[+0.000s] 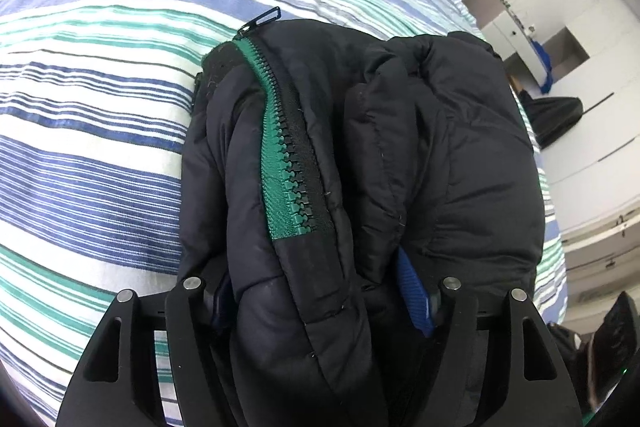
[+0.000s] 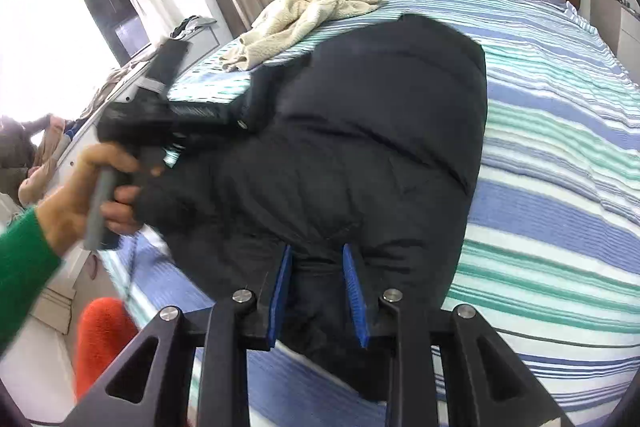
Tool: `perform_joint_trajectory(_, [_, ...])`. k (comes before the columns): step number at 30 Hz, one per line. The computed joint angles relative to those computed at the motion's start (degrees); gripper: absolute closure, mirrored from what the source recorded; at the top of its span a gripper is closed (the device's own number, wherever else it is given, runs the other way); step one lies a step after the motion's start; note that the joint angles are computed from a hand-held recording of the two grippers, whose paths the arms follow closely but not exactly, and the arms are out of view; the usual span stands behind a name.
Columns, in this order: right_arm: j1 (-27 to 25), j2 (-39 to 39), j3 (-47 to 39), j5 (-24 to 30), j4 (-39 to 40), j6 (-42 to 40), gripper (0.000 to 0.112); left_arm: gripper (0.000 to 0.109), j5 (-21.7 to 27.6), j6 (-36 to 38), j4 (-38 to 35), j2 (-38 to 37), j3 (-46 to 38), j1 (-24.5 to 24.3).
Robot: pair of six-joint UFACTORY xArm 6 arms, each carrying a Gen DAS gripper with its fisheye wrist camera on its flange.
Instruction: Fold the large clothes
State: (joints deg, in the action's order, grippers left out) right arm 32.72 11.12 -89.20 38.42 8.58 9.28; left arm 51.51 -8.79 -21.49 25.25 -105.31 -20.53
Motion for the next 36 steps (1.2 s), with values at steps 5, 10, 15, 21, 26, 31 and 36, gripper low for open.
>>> perform_joint_trajectory(5, [-0.28,2.63,-2.24,1.95,0.56,0.13,0.086,0.036,-1.53,-1.93,1.65,-0.87,1.53,-0.45])
perform_joint_trajectory(10, [-1.09,3.0,-2.77,2.07,1.78,-1.74,0.086,0.028,-4.55,-9.07,11.07,-4.01,5.04,-2.72])
perform_joint_trajectory(15, [1.44,-0.73,-0.12,0.66,-11.2,6.61,0.084,0.024,-10.08,-17.23,21.75,-9.51,12.14,-4.82])
perform_joint_trajectory(21, [1.93,-3.75,1.83,-0.24,-13.23,10.57,0.067,0.024,-11.19,-23.61,31.74,-12.23,14.5,-6.41])
perform_joint_trajectory(26, [2.1,-5.68,3.1,0.54,-14.83,11.57,0.066,0.022,-10.11,-25.83,36.0,-11.81,13.07,-6.75])
perform_joint_trajectory(31, [2.08,-6.97,5.7,0.05,-14.92,13.24,0.064,0.022,-10.22,-26.28,37.53,-12.23,13.52,-6.81])
perform_joint_trajectory(36, [2.25,-7.33,5.93,1.29,-15.3,14.18,0.049,0.022,-9.7,-27.99,39.78,-12.94,13.91,-7.34])
